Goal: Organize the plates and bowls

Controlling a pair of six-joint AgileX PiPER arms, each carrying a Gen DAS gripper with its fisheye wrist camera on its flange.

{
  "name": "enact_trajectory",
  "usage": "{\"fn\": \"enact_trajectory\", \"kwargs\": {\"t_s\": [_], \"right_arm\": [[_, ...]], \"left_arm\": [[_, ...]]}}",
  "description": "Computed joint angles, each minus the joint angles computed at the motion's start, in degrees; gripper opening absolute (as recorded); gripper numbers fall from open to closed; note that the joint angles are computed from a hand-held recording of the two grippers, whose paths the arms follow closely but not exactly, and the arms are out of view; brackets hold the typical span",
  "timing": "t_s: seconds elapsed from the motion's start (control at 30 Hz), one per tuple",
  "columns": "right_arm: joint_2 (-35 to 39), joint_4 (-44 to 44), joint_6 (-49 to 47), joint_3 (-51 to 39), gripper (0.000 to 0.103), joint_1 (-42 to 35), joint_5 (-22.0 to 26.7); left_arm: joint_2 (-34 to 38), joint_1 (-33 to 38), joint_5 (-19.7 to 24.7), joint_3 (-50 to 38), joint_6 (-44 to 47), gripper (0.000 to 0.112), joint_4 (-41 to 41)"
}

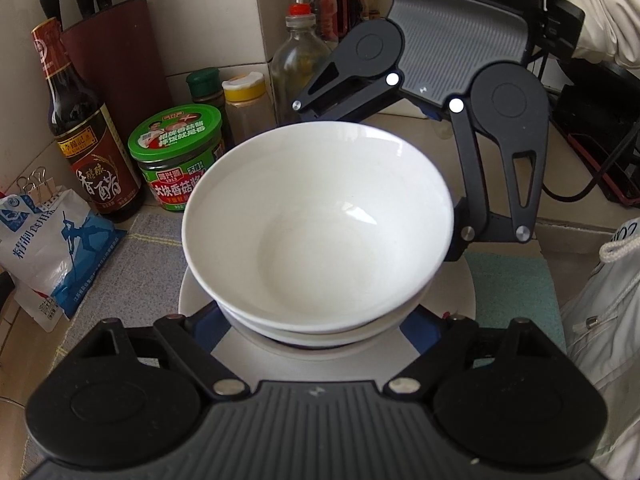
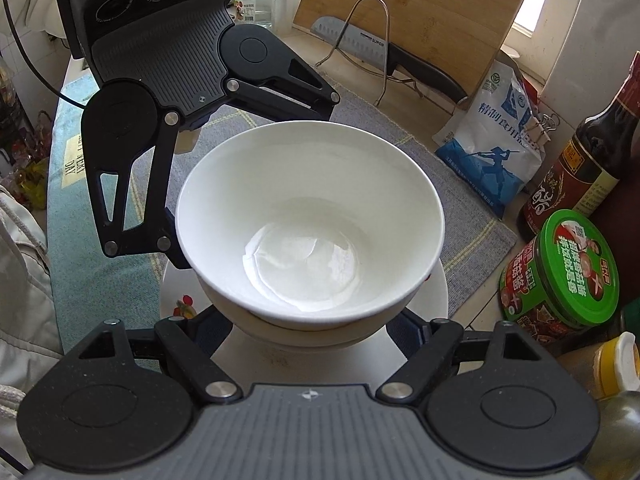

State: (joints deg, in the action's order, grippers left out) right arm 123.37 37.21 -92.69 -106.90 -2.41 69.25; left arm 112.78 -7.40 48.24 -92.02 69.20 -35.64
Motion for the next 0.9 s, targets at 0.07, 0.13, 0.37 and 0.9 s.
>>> {"fn": "enact_trajectory", "kwargs": {"t_s": [0.07,0.13,0.37,0.9], "right_arm": [[0.18,0.23,0.03,-0.2,0.087,-0.08,0.09],[0.04,0.42,-0.18,0.05,0.087,-0.13,0.0],[-0.42,1.38,-0.91,1.36,0.089,-0.43,-0.58],[-15.01,3.45,3.58,22.19,0.103,0.62,-18.56]], "left_arm": [[0.08,0.1,0.05,-0.03,-0.17,0.089,-0.28],[-0.01,0.26,0.03,0.23,-0.18,0.09,-0.64],[-0.34,0.43,-0.95,1.16,0.21,0.091,-0.94],[-13.95,2.95,-14.4,20.66,10.78,0.099,-15.23]]}}
